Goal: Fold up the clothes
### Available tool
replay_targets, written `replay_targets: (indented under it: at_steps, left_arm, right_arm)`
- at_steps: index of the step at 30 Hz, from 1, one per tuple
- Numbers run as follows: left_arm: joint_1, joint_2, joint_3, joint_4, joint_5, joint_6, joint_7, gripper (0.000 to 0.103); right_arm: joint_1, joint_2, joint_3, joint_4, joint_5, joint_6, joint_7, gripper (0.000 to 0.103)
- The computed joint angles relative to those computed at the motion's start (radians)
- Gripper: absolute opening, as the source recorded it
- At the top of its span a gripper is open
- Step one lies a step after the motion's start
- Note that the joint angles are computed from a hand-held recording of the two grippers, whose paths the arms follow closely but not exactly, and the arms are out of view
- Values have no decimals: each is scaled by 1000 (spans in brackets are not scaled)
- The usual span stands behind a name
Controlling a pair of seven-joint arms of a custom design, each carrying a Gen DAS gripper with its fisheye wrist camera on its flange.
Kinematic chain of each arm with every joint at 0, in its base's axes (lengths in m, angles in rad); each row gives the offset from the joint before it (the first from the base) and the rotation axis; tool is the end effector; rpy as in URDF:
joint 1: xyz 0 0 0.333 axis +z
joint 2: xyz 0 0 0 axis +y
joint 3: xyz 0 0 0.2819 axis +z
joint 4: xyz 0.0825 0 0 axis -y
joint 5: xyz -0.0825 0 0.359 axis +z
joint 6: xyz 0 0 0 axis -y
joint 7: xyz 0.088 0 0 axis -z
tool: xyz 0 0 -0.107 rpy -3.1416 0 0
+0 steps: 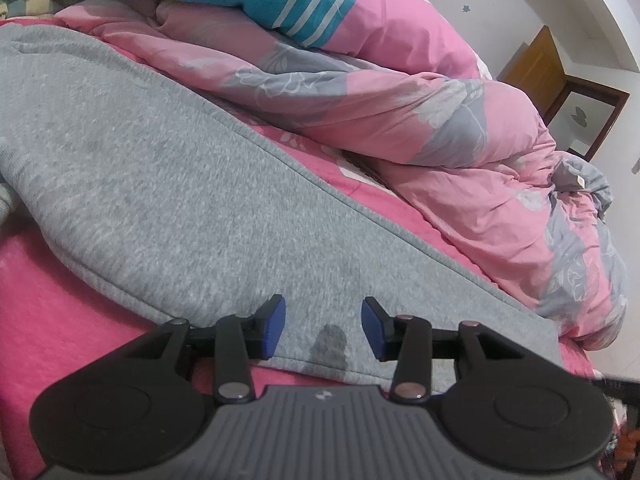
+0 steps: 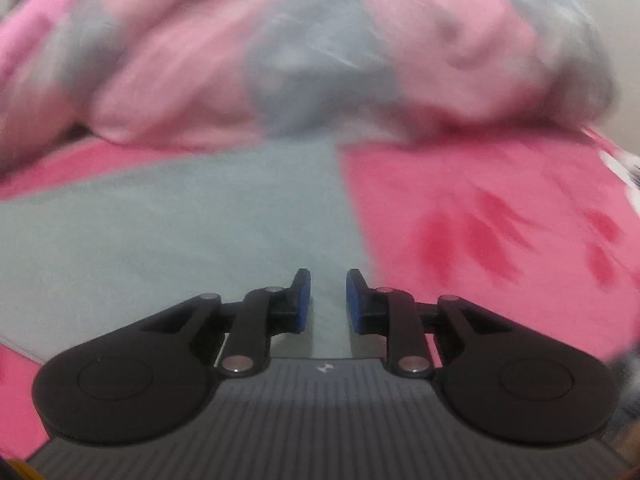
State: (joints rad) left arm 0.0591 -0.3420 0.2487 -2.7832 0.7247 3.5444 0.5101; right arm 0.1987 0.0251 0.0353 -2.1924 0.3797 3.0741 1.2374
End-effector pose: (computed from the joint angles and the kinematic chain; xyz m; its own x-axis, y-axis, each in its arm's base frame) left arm 0.3949 0.0415 0.4180 0.2448 -0.8227 0.5130 -0.4381 -0.5659 -0.6985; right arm 0.5525 0.1009 0.4541 0.2211 -0.9739 -0.0517 -0.6445 -0.1062 -0.7572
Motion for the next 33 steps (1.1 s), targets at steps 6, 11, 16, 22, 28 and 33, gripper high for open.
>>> replay_targets:
  at_steps: [6,11,16,22,28,33]
  left_arm:
    - [7,8,3,-2,12,21,-10,44]
    - [11,14,14,5,53,33,-47,44]
    - [27,17,7,13,86,35,-81,45]
    - [44,23,-3,20,109,42,-108,45]
    - [58,28,-11,25,130,49,-134,45]
    - [74,41,-13,30,151,76,-164,45]
  right_arm:
    - [31,251,127,360,233,-191,-388,29]
    - [47,213,-14,295,85,-141,-187,29]
    - [34,33,-178,78,-76,-88,183,32]
    - [-45,-198,-114,-92,430,-220,80,51]
    - [-33,-263,-134,-153,570,-331,171,51]
    - [-17,-172,-118,-88,705,-289,99,7]
